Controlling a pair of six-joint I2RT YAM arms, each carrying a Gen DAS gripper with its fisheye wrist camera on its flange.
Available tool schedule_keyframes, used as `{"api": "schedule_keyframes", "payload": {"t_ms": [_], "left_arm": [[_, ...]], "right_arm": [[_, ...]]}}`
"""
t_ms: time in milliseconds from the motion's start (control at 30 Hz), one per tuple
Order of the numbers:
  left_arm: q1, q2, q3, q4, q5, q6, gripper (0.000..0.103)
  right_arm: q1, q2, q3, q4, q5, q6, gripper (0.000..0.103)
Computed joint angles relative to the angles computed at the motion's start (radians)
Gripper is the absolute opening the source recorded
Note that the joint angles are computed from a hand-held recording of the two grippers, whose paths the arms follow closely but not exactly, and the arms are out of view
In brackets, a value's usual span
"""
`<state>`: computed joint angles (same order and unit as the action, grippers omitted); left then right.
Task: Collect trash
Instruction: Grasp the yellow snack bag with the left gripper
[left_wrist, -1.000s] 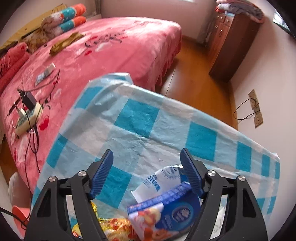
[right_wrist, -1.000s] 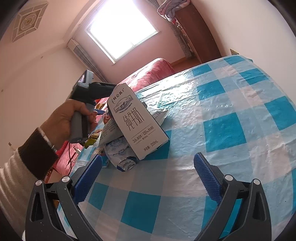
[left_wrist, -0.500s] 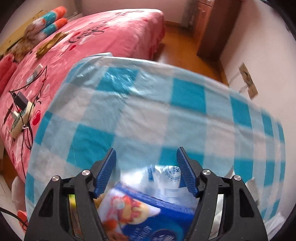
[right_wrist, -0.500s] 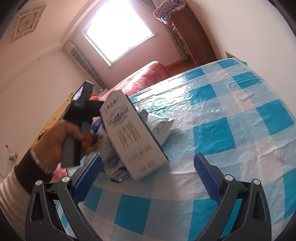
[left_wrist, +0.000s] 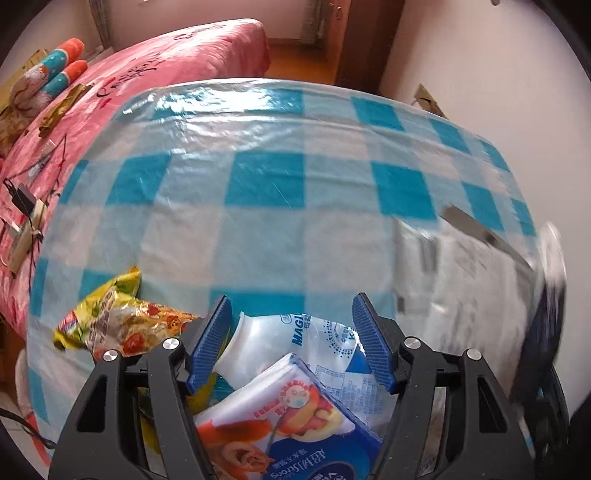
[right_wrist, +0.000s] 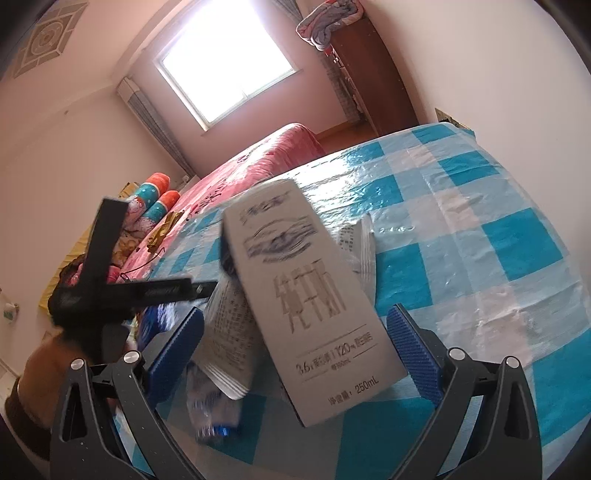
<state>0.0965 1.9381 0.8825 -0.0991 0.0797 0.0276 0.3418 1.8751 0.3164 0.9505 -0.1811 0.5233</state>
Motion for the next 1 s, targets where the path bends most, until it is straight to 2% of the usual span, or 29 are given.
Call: {"api": "schedule_keyframes", "payload": {"t_ms": [233, 400, 467, 533, 667, 767, 1000], "left_arm": [[0.016, -0.140, -0.165, 0.046, 0.083, 0.025, 0.068], [0.098, -0.323, -0.269, 0.052, 0.108, 0.079, 0.069], [0.153, -0.387, -0.291, 0.043, 0.102, 0.103, 0.071], [0.220, -0.419, -0.294, 0.038, 0.117, 0.124, 0.078], [0.326, -0.396, -0.263, 0.018, 0.145, 0.145, 0.078], [0.349, -0.351, -0.241, 0.015, 0.165, 0.140, 0.078], [0.325, -0.217, -0.204, 0.066, 0.164, 0.028, 0.078]], "right_arm": [[-0.023, 0.015, 0.002, 0.011, -0.037, 0.014, 0.098], [-0.026, 0.022, 0.006, 0.013, -0.046, 0.011, 0.098], [-0.030, 0.024, 0.001, 0.025, -0.050, 0.017, 0.098], [-0.039, 0.029, -0.004, 0.041, -0.057, 0.024, 0.098], [-0.051, 0.029, -0.012, 0.054, -0.057, 0.033, 0.098], [-0.049, 0.026, -0.015, 0.058, -0.044, 0.035, 0.098], [-0.060, 0.022, -0.036, 0.095, -0.034, 0.040, 0.098]]}}
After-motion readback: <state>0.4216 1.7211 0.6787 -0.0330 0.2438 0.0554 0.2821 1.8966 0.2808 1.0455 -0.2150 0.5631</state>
